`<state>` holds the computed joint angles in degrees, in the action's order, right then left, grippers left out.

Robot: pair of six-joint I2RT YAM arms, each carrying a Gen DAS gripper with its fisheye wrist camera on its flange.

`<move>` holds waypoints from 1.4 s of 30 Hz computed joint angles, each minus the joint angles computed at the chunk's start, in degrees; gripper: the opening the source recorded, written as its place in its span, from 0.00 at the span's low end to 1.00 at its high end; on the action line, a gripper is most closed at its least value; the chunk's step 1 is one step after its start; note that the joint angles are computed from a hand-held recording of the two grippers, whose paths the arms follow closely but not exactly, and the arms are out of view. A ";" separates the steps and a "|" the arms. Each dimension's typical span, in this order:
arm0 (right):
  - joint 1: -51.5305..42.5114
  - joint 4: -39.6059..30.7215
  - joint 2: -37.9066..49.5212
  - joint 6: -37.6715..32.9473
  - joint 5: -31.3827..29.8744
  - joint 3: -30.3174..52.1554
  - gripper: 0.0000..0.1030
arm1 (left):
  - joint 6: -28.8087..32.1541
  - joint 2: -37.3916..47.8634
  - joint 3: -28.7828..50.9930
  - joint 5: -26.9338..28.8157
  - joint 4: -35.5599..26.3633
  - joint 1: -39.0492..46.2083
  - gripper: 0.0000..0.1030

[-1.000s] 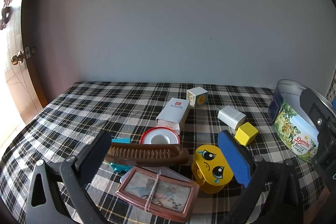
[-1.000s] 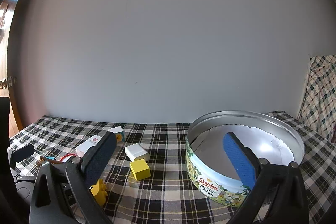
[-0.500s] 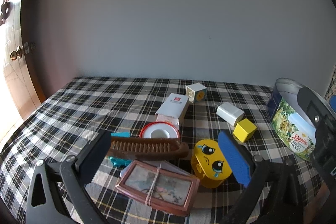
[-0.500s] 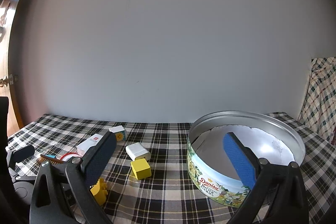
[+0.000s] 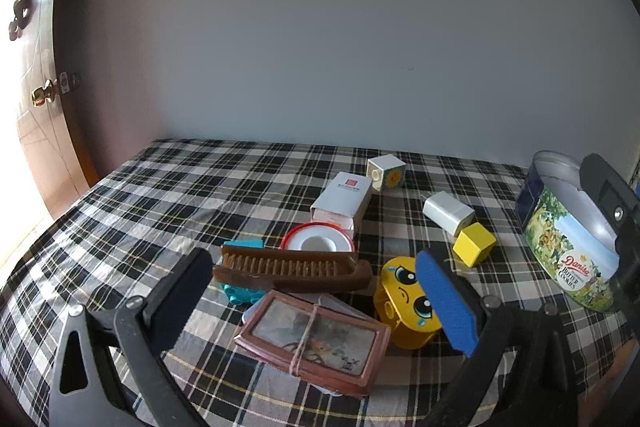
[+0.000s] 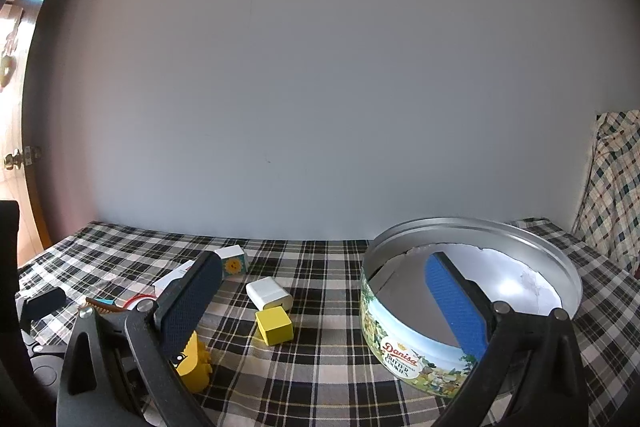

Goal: Organize rigid objects
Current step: 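Move both tools toward the picture frame and yellow face block, then grasp the brown picture frame with the left tool while the right tool grasps the yellow face block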

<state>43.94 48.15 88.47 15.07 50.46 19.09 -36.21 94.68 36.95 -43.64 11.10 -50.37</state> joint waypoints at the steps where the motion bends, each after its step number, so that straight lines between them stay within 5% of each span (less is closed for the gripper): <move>1: 0.04 -0.03 -0.04 -0.09 -0.02 0.01 0.99 | -0.19 -0.01 0.01 0.07 -0.21 0.01 1.00; 10: -1.12 -3.77 -0.22 -0.28 -1.43 1.27 0.99 | -3.25 -4.25 -4.13 5.07 -4.91 2.65 1.00; 17: -3.33 -10.29 0.36 1.64 -8.50 3.72 0.99 | -4.13 -12.42 -12.21 7.69 -5.35 6.46 0.99; 23: -3.56 -16.71 3.76 1.58 -16.40 7.70 0.80 | -1.47 -13.25 -13.88 11.56 -3.14 8.17 0.95; 36: -6.80 -20.24 2.73 4.02 -18.70 8.33 0.76 | 5.44 -0.03 -0.79 18.71 -5.01 5.09 0.99; 42: -6.97 -20.73 3.63 3.41 -20.79 9.24 0.76 | 4.11 -0.39 -3.13 24.13 -1.60 8.88 0.81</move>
